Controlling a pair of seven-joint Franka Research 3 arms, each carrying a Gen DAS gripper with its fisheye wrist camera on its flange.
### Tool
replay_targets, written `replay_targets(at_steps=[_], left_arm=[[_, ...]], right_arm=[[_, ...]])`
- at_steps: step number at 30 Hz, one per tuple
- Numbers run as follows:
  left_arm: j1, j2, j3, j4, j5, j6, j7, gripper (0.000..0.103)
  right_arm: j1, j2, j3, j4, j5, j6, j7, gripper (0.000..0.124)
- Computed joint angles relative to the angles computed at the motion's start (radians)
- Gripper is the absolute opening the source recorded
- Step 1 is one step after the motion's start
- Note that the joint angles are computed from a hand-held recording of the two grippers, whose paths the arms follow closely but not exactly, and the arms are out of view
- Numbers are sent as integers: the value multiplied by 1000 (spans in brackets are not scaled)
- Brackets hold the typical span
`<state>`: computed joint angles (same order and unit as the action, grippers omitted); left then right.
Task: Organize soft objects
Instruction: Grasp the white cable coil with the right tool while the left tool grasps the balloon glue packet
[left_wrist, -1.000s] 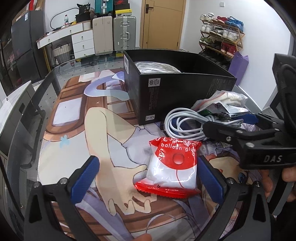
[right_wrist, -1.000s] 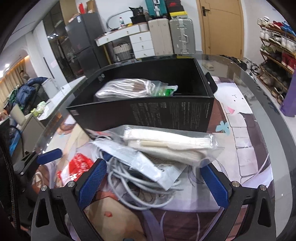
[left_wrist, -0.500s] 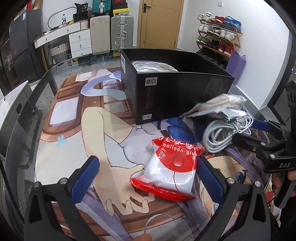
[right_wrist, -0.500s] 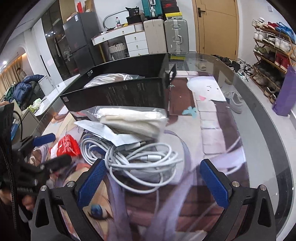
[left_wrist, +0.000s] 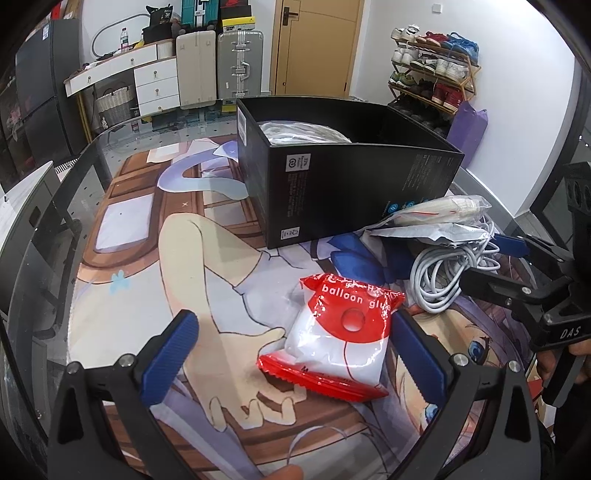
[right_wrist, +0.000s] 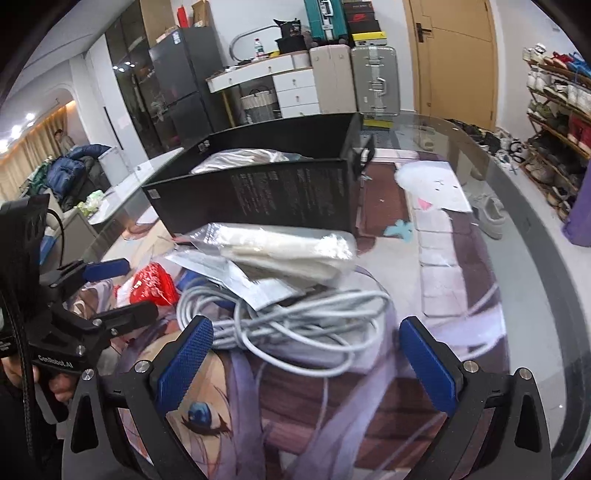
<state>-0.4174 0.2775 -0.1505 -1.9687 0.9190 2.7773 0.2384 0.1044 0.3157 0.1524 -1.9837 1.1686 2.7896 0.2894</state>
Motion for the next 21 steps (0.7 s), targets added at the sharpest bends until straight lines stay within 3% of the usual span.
replay_targets(at_steps=[4,12,16,21], left_arm=[[-3,1,-2,3,-3,-14,8,103],[-1,0,-3,2,-1,-9,2,103],[-3,3,-5,7,-7,-15,14,103],[-5,5,-4,11,-8,-19,16,103]], right_arm=[[-6,4,-4,13,-5,-31,13,102],[14,13,0,10,-68,35,67,101],[-15,4,23,4,-8,12,-6,87],[-22,-4,15,4,49,-23,-31,79]])
